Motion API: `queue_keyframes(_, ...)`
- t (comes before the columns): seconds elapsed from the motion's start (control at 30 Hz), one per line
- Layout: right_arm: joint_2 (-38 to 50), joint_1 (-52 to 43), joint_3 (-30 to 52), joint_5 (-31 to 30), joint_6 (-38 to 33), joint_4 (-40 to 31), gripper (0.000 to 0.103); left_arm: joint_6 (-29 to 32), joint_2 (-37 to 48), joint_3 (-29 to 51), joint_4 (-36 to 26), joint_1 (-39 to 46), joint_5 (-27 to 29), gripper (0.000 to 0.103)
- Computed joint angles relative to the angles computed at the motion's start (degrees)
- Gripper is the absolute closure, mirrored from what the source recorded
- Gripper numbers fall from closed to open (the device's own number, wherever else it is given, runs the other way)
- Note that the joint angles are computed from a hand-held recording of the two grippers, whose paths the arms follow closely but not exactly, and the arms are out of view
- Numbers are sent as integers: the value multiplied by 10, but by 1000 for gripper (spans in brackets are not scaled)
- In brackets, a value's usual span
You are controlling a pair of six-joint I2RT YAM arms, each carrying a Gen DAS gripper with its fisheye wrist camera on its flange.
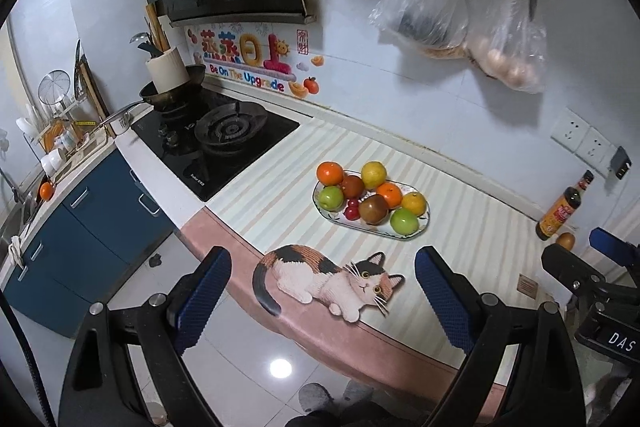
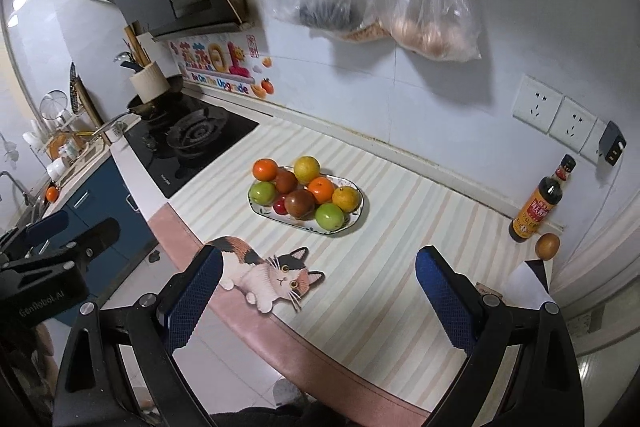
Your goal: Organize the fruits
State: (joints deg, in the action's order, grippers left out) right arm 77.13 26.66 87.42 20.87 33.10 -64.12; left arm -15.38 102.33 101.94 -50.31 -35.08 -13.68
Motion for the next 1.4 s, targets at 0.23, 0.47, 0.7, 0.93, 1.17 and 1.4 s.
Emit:
queue_keyframes(0.23,-14,24,19,17,18,-28,4,-9,-39,-26,2,-14,-5,9)
queue_keyframes(0.47,-13,15,20,7,9,-28,4,-11,-43,-26,-3,-20,-6,9)
queue_keyframes(0.7,-6,-26,-6,-25,-15,8,0,-13,-8,5,-8,-13,10,6)
queue_keyframes(0.93,46,-91,-26,-81,-55,67,0,-6,72,72,-10,5,5,0)
queue_keyframes(1.17,133,-148,-14,-124,-88,117,0,1,191,181,-40,20,5,0)
queue_keyframes(1.4,226,-183,39,-147,-113,127,0,9,334,359,-117,29,10,0)
